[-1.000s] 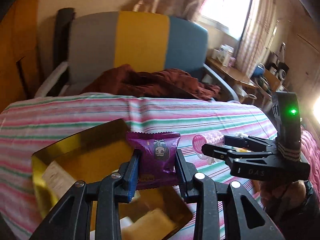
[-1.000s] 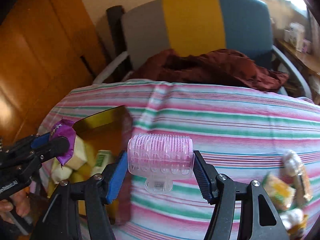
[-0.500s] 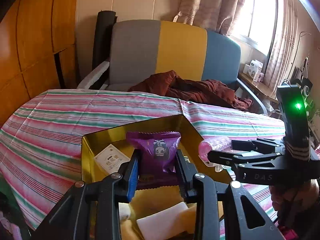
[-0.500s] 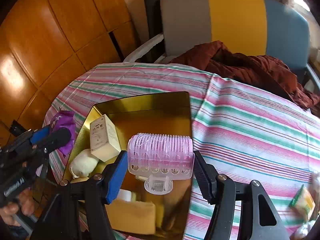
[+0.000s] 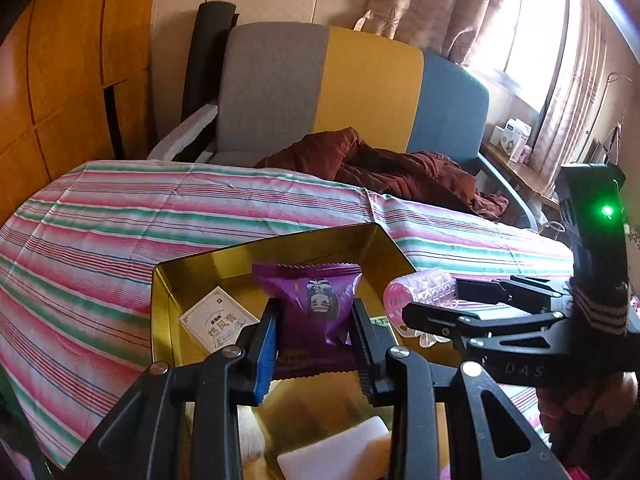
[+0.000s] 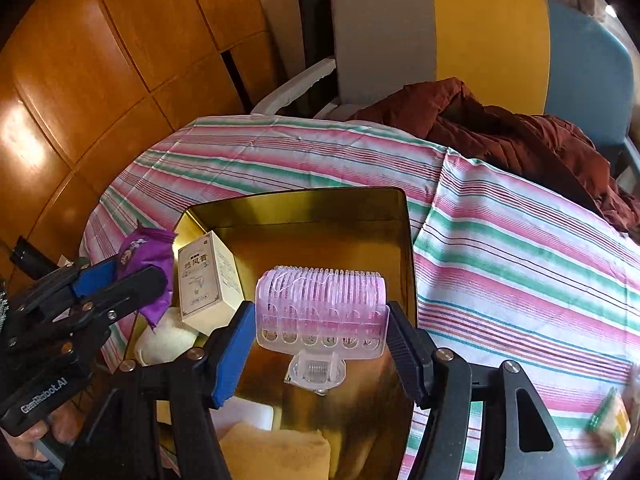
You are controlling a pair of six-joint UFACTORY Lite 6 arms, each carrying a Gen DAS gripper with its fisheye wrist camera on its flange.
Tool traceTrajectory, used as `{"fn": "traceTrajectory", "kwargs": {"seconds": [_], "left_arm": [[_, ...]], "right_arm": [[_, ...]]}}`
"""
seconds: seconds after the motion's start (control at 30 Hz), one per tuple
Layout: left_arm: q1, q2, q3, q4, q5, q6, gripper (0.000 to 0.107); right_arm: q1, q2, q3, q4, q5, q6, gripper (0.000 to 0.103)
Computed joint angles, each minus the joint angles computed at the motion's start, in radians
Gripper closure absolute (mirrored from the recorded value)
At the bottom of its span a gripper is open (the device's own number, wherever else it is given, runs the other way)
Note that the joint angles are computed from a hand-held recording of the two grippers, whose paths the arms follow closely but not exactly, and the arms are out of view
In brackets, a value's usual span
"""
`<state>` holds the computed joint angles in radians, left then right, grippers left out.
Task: Organize objects
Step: 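Carry the purple packet and pink roller into the gold tray and release both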
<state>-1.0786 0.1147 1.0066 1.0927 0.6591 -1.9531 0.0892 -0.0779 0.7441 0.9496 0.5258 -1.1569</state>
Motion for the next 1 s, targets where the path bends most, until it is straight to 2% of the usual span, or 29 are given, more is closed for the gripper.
{"fn": "traceTrajectory", "kwargs": {"seconds": [0.27, 0.37, 0.5, 0.7, 1.0], "left_arm": [[0.169, 0.049, 0.027, 0.014, -0.152, 0.056, 0.072], [0.229, 0.049, 0.019, 0.022, -0.222, 0.052, 0.063], [0.243, 0.009, -0.033, 0.053, -0.224, -0.018, 0.062], [0.165, -0.062, -0.132, 0.037, -0.142, -0.078, 0.062], [-0.048, -0.151, -0.205, -0.018, 0.048, -0.200, 0.062]], "right_arm": [[0.046, 0.123, 0.109, -0.012, -0.038, 0.052, 0.038], [0.075, 0.189, 0.178, -0.012, -0.058, 0.082, 0.036], [0.082, 0.232, 0.228, 0.022, -0.059, 0.089, 0.029], [0.040, 0.177, 0.149, 0.040, -0.047, 0.043, 0.024], [-0.041, 0.021, -0.027, 0.062, -0.024, -0.020, 0.015]]}}
